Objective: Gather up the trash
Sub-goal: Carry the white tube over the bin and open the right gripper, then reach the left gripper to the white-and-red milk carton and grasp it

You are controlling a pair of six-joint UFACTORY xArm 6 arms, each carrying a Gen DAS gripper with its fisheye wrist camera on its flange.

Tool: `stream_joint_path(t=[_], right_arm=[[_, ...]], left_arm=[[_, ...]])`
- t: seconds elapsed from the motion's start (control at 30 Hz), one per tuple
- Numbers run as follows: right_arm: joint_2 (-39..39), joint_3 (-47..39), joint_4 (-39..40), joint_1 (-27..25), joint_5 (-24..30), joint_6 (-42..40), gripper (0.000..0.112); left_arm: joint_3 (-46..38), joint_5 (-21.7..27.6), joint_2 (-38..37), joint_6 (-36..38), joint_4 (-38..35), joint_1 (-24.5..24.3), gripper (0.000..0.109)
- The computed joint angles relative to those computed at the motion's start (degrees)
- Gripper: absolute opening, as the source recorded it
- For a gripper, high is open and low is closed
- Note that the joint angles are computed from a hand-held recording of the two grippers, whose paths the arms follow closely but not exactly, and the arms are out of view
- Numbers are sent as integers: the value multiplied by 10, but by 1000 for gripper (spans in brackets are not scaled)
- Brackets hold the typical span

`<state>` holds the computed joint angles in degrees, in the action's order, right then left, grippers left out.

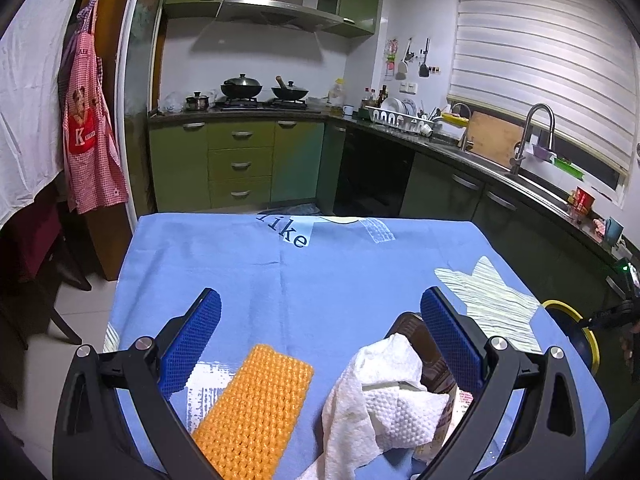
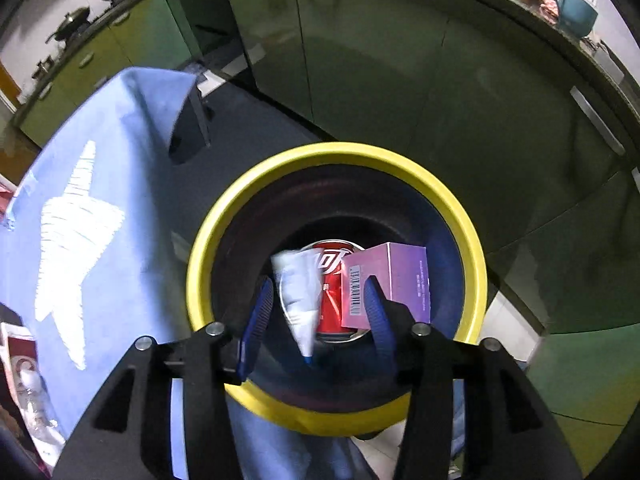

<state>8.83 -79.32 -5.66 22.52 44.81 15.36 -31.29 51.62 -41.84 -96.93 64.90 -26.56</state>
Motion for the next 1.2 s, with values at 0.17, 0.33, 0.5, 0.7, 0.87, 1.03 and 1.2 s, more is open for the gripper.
stream_joint_path(t=[0.17,0.33,0.5,0.7,0.87,1.03,1.2], right_arm=[[-82,89,15,10,-50,-21,51],[-160,182,33,27,-98,-35,52],[-223,258,40,48,-143,-35,55],[-275,324,60,60,-192,-32,58],[-317,372,96,63,-221,-57,61],[-341,395,119,65,-247,-84,62],[-363,417,214,71,-263,-170,62]], left_arm=[[-3,-19,9,10,-5,8,98],[-12,-25,33,21,-8,7,98],[-18,-48,50,29,-7,5,98],[-31,-126,64,114,-97,20,98],[-59,-103,72,201,-208,-15,98],[-100,-58,93,246,-293,-47,98],[-140,-74,145,365,-380,-52,75]])
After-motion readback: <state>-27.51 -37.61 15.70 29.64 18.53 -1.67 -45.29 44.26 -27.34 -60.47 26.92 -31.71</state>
